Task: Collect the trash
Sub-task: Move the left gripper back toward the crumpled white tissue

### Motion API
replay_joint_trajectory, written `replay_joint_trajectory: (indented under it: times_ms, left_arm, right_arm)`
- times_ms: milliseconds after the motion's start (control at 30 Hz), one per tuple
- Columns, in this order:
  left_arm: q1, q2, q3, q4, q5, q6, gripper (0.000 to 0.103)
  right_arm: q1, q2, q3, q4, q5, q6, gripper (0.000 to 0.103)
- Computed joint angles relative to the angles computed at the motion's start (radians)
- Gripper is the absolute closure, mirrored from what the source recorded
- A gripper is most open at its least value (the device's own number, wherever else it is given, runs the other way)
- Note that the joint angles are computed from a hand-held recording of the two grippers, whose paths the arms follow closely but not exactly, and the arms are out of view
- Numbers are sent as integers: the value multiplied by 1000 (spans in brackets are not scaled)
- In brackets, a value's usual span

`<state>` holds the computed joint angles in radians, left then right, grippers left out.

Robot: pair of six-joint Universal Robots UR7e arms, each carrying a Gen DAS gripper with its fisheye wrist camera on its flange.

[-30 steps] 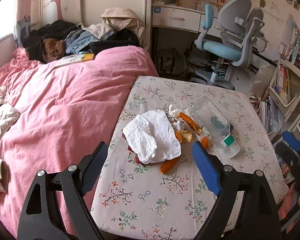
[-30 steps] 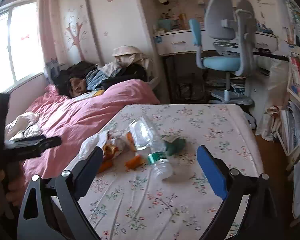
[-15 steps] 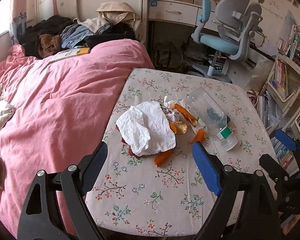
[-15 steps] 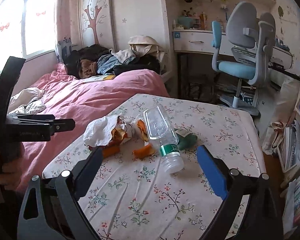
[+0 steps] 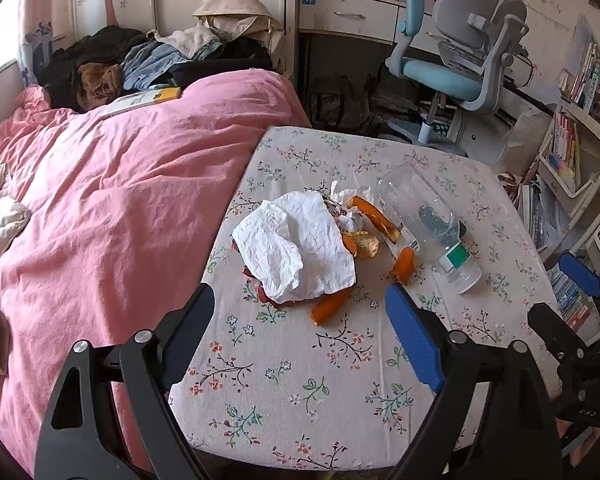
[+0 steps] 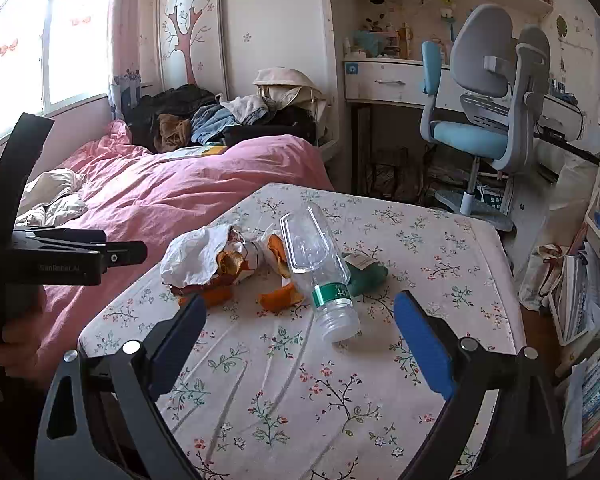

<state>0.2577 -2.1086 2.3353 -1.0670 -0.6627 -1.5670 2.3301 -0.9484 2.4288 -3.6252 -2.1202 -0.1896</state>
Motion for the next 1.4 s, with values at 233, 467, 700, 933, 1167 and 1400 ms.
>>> replay_joint_trajectory:
  times_ms: [233,467,700,933,1167,1400]
  left_arm:
    - [3,1,3,-4,-4,1,19]
    - [4,1,5,-5,-6,1,19]
    - [6,2,3,-7,-6,3,19]
    - [7,-4,10,-3,-13,1,19]
    - [10,1,10,2,-17,-7,19]
    - [23,9,5,-6,-24,-4,19]
  right_arm:
    - [1,4,0,-4,0,-3,12]
    - [1,5,0,-4,-1,-2,12]
    - [-1,11,3,-11,0,-8,12]
    - [-2,12,3,-13,1,-12,12]
    - [-4,16,4,-17,3,-17,12]
    - [-3,17,3,-19,2,-19,12]
